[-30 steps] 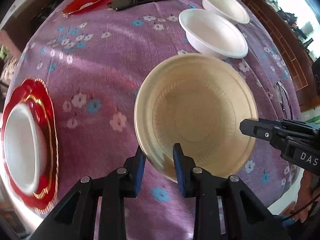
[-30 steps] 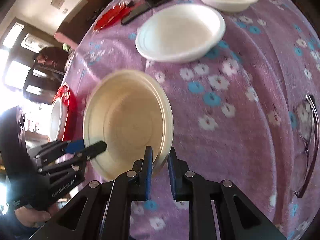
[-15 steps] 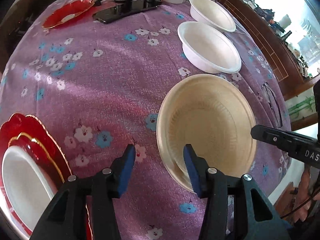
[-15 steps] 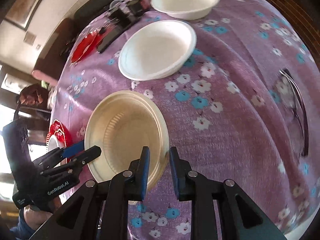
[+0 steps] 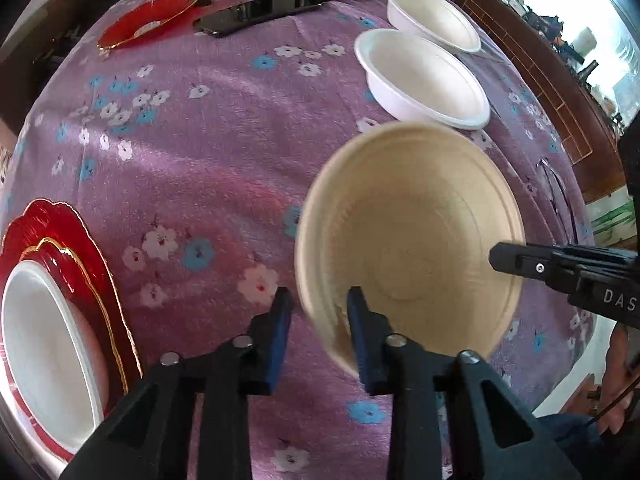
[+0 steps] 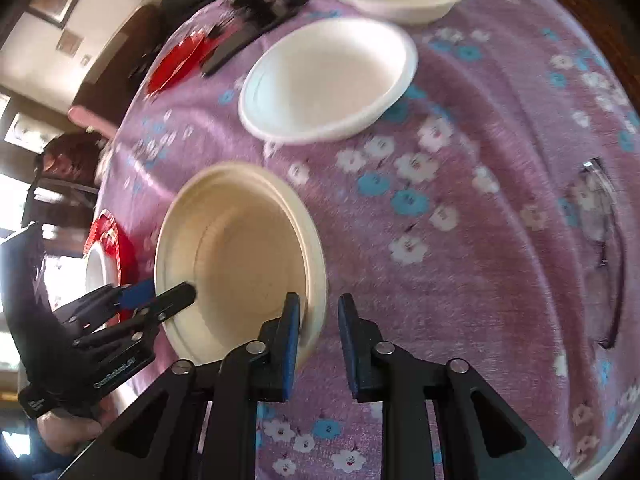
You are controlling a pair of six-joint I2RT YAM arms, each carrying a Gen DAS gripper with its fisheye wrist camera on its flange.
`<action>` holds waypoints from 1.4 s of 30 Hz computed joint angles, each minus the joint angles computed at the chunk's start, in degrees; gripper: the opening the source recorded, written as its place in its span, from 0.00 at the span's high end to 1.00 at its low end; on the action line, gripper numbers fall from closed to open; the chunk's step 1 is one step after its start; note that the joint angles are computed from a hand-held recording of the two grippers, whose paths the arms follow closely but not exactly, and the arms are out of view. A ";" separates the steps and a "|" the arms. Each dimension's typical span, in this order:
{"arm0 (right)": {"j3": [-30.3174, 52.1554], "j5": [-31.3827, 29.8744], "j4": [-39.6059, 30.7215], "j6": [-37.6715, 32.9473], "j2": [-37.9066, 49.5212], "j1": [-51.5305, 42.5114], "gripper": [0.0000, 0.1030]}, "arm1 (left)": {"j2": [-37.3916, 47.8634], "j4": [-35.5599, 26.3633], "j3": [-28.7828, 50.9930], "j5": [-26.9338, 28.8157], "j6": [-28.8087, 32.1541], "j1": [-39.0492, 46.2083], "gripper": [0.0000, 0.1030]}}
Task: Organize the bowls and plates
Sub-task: 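Carry the beige bowl with the left gripper toward the stacked plates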
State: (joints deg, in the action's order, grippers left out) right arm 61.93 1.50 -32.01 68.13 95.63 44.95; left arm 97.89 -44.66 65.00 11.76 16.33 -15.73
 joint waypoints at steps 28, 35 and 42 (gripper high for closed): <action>8.89 5.43 -5.65 -6.46 -0.21 5.20 0.88 | -11.17 -0.88 -3.12 -1.72 -2.42 4.91 0.82; 19.10 0.69 -7.31 -9.34 5.64 4.49 0.88 | -12.07 -3.32 -0.29 0.37 -1.25 12.28 0.82; 35.65 -2.61 -12.63 -13.46 16.35 4.89 0.88 | -11.78 -5.96 3.75 1.79 0.86 21.24 0.82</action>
State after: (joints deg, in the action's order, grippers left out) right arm 97.58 -1.10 -44.64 54.67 111.98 49.84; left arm 86.11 -50.62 68.74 13.55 17.19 5.51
